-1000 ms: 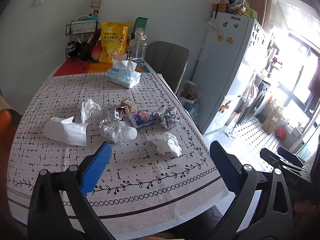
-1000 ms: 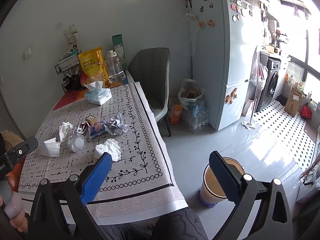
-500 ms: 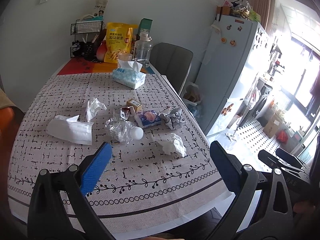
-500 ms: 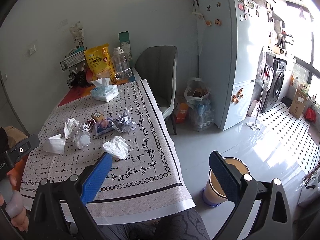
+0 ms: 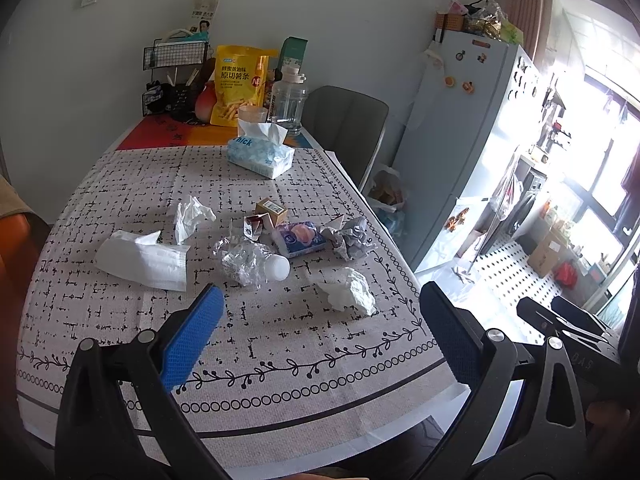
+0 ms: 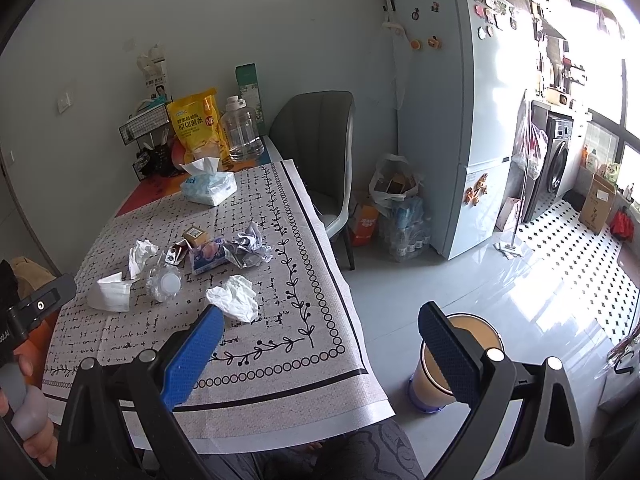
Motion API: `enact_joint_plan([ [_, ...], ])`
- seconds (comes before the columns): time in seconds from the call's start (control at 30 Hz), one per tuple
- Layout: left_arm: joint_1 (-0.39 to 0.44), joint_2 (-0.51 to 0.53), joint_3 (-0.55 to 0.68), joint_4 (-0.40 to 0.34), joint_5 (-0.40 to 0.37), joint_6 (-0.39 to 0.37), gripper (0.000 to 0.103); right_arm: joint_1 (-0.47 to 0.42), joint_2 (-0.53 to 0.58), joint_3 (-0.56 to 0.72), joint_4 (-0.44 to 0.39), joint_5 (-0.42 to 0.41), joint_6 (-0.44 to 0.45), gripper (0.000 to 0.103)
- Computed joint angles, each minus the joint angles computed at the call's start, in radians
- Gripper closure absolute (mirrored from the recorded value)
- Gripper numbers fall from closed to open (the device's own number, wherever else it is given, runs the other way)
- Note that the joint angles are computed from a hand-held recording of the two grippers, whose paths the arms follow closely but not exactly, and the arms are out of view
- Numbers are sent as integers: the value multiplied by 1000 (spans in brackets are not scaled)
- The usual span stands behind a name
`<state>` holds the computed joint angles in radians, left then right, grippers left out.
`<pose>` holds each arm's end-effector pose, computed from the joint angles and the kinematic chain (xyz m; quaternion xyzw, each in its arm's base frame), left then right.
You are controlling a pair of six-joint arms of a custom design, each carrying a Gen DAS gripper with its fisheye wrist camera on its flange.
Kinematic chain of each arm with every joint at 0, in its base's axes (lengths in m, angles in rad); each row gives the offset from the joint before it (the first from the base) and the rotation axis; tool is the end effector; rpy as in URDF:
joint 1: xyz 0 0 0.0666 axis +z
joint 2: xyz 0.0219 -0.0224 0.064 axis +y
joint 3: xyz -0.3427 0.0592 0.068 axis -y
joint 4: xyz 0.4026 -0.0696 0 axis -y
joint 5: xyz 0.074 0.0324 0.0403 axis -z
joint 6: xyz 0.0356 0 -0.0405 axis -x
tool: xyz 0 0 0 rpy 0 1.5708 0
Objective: Collect trash
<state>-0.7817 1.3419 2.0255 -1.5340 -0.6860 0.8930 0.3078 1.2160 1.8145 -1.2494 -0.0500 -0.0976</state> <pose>0.2919 -0.2586 0.6576 -0.1674 0.8734 -0.0359 0.4560 0.3677 0.1183 0.6359 -0.1050 0.8897 0.1113 0.4302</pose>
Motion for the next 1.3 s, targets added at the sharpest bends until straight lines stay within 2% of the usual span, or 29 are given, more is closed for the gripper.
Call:
enact_joint_plan([
  [0.53,-3,16,23,-2,4,-12,5,-23,-8,-4,-8,-11,-16,8],
  [0.77,-6,-2,-2,4,-5,-14,5,-31,-7,-9,-5,-4,-31,8],
  [0.93,8,-22,-29,18,4,-9,5,-5,-4,-17,11,14,-13,8],
  [1.1,43,-47,-76,41,26,-11,5,14,10,-18,28,10,10,8],
  [1.2,83,-79,-134,82,56,-16,5,34,34,-8,36,36,27,8],
  [1.3,133,-117,-209,119,96,-15,6,45,75,18,28,20,28,12],
])
